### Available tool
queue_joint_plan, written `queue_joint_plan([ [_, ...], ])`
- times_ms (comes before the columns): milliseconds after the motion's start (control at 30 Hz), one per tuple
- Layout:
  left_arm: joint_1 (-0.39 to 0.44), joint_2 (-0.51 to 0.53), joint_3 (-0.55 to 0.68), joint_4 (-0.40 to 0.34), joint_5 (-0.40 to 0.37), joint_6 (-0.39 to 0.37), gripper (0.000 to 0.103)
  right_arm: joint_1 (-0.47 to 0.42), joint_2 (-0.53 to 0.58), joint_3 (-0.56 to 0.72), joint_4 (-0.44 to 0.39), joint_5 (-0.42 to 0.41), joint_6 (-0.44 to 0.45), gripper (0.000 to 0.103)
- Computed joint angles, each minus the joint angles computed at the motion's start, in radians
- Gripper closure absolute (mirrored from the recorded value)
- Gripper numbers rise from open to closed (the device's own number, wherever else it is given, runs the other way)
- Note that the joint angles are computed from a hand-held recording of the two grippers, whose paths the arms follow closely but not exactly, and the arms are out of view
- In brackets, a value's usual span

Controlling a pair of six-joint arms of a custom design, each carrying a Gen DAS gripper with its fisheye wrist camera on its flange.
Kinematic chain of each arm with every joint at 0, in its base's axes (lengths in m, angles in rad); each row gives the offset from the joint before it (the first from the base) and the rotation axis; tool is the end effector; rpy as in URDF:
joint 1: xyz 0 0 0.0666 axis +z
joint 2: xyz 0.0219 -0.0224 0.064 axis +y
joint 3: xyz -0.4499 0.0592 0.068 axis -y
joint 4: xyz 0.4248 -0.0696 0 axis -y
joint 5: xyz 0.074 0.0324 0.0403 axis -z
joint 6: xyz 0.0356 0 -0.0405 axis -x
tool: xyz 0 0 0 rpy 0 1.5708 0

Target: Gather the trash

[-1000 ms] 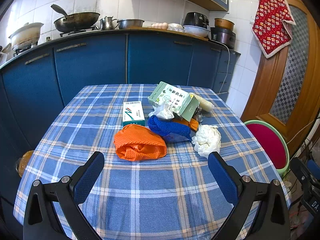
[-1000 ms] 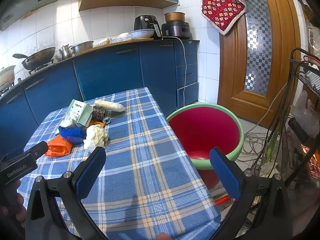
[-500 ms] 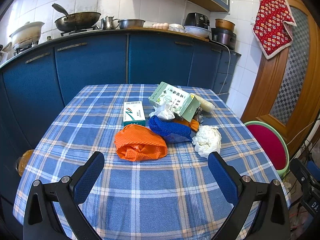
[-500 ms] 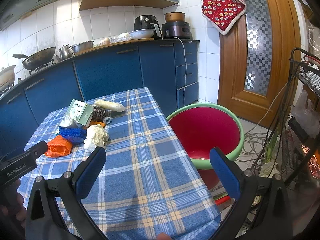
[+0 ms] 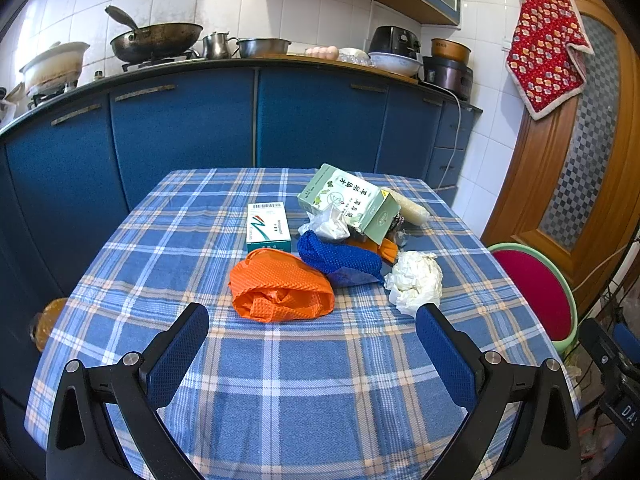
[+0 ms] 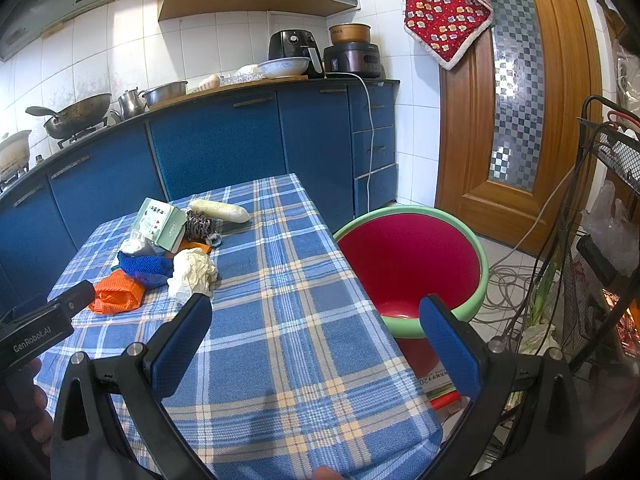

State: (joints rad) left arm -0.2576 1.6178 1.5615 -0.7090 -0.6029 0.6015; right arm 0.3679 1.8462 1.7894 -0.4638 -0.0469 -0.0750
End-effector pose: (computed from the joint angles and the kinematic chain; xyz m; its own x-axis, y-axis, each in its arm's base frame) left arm 0.5944 -0.1361 0.4812 -0.4473 -0.3642 -0.8169 -0.5321 0.8425 -0.0842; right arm 0.6795 0.2633 0.4663 -0.4926 -0.1096 -0.8633 -0.3613 0.9283 0.0883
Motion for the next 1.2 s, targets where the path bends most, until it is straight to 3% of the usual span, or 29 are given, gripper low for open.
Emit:
queue_joint_plan([
  [1200,0.017,-0.002,-0.001,0.006,-0.006,-0.003,0.0,0.002,0.016,0.02,-0.016,0.003,0.007,0.001],
])
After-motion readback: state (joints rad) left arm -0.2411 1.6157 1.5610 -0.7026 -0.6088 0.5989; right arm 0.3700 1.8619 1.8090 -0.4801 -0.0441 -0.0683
